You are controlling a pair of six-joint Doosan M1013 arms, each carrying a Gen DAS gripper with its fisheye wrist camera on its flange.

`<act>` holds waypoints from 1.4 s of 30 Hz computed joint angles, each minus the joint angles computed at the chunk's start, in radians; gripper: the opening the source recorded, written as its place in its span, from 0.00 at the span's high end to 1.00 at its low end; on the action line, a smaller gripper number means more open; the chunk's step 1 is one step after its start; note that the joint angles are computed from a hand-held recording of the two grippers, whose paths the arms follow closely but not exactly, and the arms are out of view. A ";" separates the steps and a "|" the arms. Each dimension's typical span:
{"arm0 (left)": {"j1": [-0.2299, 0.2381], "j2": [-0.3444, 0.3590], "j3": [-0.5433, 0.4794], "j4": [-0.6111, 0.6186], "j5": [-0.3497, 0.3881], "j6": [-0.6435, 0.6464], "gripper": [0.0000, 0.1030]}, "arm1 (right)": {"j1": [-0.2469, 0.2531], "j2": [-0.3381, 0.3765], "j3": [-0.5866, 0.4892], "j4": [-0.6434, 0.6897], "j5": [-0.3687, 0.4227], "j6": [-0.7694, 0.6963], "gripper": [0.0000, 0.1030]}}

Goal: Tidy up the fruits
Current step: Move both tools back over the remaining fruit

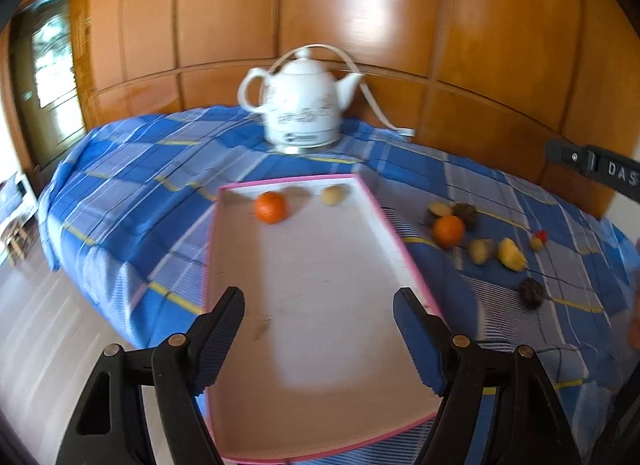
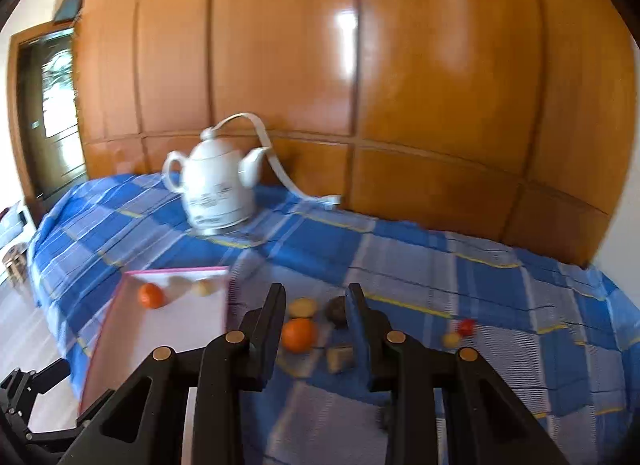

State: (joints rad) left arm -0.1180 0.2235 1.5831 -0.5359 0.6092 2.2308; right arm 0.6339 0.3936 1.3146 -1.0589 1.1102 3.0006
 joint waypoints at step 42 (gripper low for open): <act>-0.155 0.042 -0.073 -0.092 0.184 0.215 0.25 | -0.056 -0.144 0.204 0.025 0.136 -0.025 0.66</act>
State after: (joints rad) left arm -0.2726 0.2656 1.5100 -0.6280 0.7932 2.4461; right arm 0.5778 0.2493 1.5185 -1.0336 1.2466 2.9755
